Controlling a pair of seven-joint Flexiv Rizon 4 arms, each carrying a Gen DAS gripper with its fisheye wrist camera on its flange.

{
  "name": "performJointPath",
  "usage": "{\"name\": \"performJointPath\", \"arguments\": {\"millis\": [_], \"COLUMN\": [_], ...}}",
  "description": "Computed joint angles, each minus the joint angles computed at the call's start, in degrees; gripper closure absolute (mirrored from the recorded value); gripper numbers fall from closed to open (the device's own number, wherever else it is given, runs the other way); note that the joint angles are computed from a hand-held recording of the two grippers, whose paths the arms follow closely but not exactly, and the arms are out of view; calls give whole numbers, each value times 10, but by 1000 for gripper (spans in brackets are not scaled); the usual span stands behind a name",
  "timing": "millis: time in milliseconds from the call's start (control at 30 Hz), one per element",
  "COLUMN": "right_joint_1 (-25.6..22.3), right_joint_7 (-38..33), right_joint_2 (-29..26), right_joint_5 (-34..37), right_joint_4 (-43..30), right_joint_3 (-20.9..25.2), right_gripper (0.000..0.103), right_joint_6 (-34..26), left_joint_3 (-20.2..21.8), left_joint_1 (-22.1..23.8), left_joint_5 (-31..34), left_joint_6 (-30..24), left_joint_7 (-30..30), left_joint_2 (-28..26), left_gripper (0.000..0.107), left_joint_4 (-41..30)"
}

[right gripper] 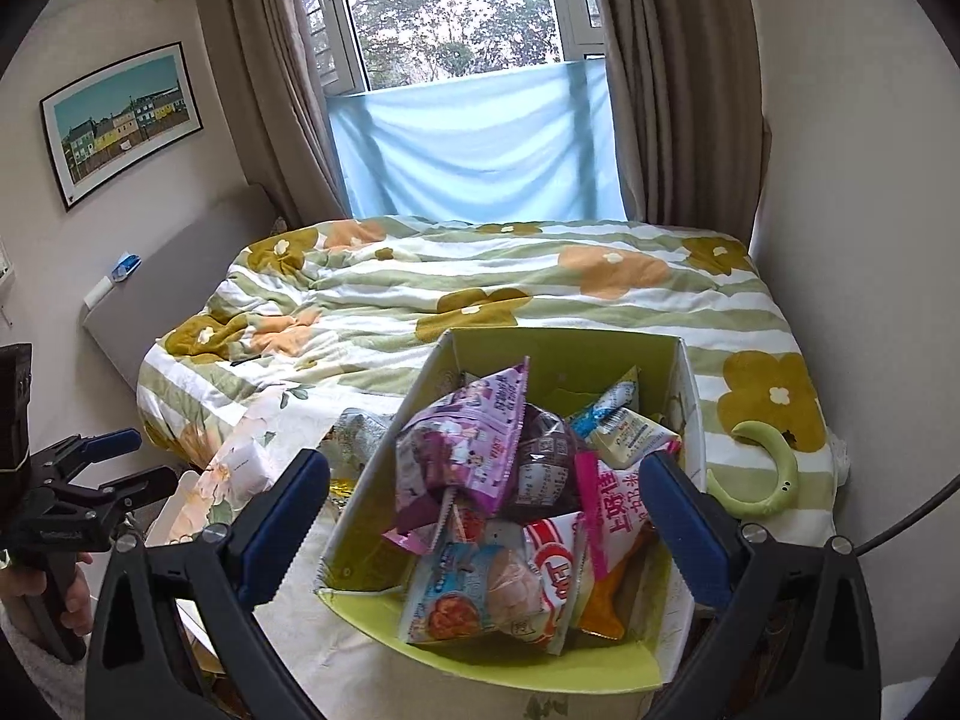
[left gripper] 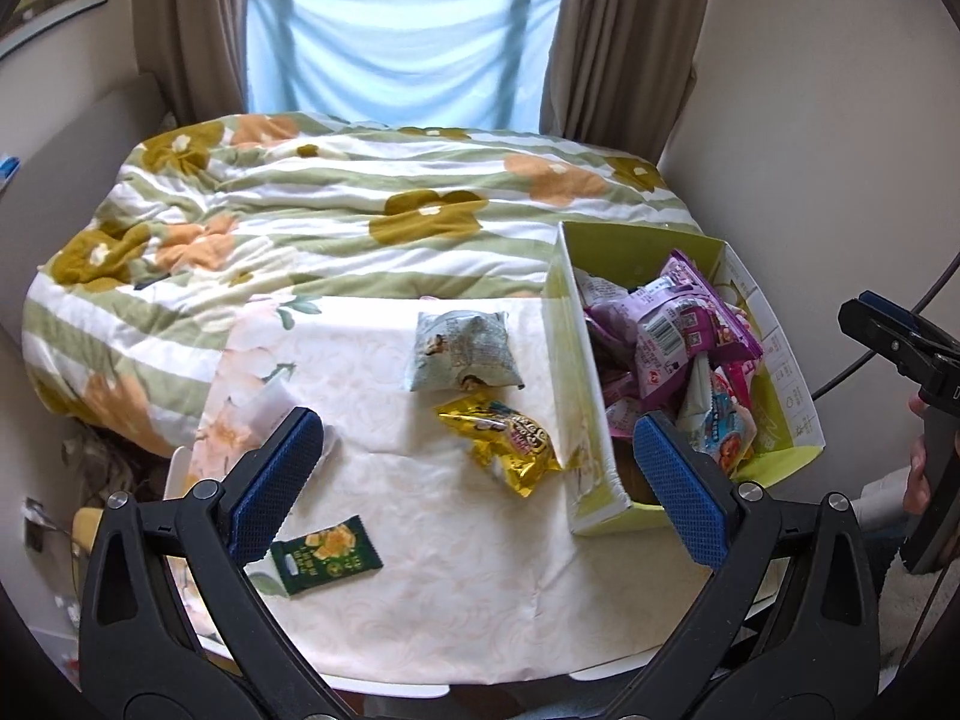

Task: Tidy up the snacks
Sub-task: 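Withdraw both tools from the box toward the remaining snacks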

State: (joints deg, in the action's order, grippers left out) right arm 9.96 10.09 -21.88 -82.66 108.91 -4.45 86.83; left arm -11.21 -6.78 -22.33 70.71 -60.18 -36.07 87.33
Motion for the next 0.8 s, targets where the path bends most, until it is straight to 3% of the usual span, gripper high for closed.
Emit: {"name": "performJointPath", "arguments": {"millis": [133, 267, 533, 800], "right_joint_1": [39, 86, 189, 253], "right_joint_7": [-11, -47, -86, -95], "right_joint_2": [-12, -40, -116, -211], "right_joint_5": [23, 101, 233, 373], "right_joint_4": [-22, -56, -152, -253], "right_joint_3": [11, 23, 17, 13], "right_gripper": [0, 0, 0, 0], "right_joint_6": [-45, -104, -202, -258], "left_joint_3": [-32, -40, -14, 11], "left_joint_1": [51, 89, 126, 133], "left_joint_5": [-28, -54, -71, -52], "left_joint_6": [1, -30, -137, -249], "left_joint_7": [64, 126, 211, 244], "left_joint_2": [5, -2, -51, -130], "left_gripper": [4, 4, 4, 4], "left_joint_4": [15, 2, -78, -202]}}
